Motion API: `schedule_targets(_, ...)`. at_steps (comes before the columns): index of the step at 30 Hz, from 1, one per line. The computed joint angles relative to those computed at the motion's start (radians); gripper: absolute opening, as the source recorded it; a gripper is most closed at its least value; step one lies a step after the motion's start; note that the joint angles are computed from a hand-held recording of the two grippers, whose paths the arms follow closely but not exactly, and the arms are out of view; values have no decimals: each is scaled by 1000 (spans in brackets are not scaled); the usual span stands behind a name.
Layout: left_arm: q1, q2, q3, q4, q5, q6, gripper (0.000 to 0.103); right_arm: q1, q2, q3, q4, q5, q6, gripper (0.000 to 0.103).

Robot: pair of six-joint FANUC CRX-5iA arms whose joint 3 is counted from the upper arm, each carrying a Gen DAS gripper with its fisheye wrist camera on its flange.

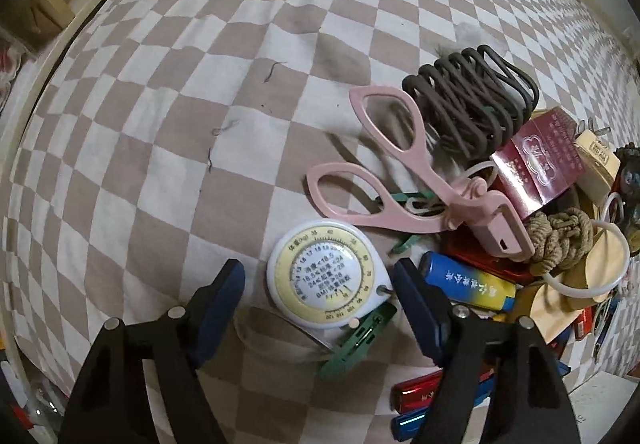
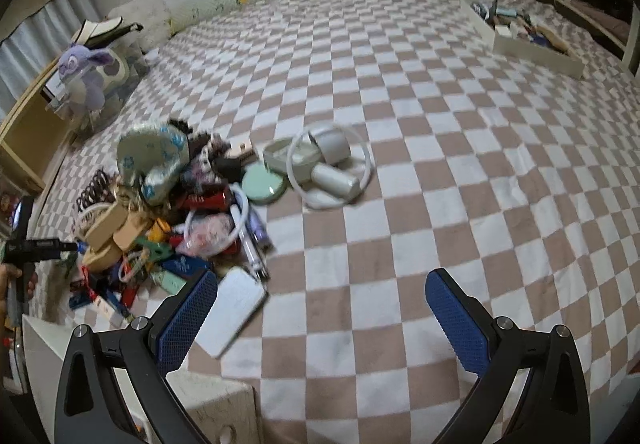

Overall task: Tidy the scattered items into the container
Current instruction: 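Lower the left gripper onto the round tape measure and close it, then grasp the white ring fan with the right gripper while the left holds the tape measure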

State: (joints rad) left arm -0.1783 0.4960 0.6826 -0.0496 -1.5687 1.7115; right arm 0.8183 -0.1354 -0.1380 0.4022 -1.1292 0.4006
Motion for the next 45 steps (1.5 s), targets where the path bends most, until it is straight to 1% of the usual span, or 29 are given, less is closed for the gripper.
schedule_targets(2,-4,-3,-3,-14,3,-13,76,-8,0,3,3,24,-10,103)
schedule_targets(6,-7,-21,-24,-33,24,-37,70,-44,19,27,-5,49,-21,103)
schedule_targets(8,-5,-34,-40,-37,38,-52,61,-70,34,38,-7,60,-31,103)
schedule_targets(10,1,-47,-59,-33,52,-66,60,-105,52,54,-32,72,-9,103)
schedule_targets(14,12,-69,-92,-23,79,-91,60,-199,92,110,-192,92,116,103)
schedule_targets(16,13,-75,-100,-26,86,-100,60,-244,107,129,-284,120,192,103)
schedule_targets(22,27,-86,-118,-16,97,-111,60,-293,157,154,-362,190,362,103)
schedule_targets(26,41,-89,-124,-2,99,-117,60,-348,203,203,-484,182,410,103)
schedule_targets(30,50,-93,-130,2,102,-128,60,-358,231,225,-501,166,431,103)
schedule_targets(34,64,-96,-137,15,106,-137,60,-373,257,256,-573,166,493,103)
schedule_targets(38,75,-96,-138,21,105,-142,60,-350,293,282,-528,131,504,103)
schedule_targets(41,84,-96,-139,27,106,-149,60,-342,306,285,-500,125,491,103)
schedule_targets(45,95,-101,-147,30,111,-161,60,-354,309,289,-519,127,496,103)
